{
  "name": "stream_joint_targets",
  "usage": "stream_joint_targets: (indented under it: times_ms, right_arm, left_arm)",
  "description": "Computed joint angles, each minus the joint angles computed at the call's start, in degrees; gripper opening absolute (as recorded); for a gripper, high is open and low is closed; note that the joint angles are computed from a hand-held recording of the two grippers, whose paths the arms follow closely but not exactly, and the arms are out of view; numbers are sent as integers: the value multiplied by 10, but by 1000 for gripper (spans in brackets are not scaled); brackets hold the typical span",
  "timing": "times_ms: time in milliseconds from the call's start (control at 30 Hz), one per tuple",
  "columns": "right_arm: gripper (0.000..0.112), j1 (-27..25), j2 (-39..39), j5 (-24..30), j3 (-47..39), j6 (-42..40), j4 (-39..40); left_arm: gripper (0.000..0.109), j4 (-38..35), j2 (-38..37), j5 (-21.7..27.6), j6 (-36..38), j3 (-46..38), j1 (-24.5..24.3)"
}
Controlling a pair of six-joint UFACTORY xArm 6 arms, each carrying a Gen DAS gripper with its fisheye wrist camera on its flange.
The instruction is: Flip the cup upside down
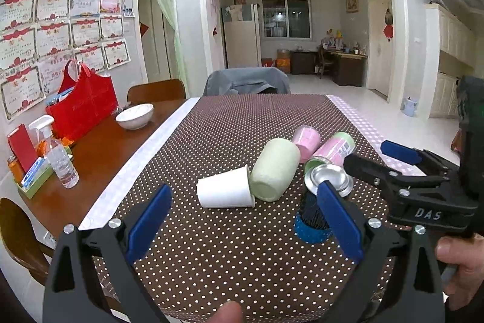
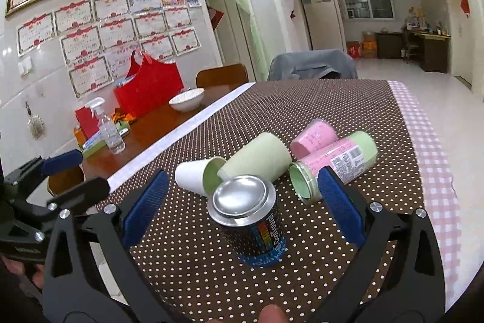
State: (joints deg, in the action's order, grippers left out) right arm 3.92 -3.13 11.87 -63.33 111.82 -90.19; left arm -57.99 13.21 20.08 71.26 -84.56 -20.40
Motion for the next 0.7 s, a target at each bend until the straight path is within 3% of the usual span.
stream_joint_targets:
  times_ms: [233, 700]
  right_arm:
    - [97, 16, -53, 32, 32, 20, 5]
    - [97, 99, -161, 206, 103, 19, 51]
  left_arm:
    - [95, -15, -19, -11, 19, 16, -7]
    - [95, -73, -71, -2, 58, 51, -6]
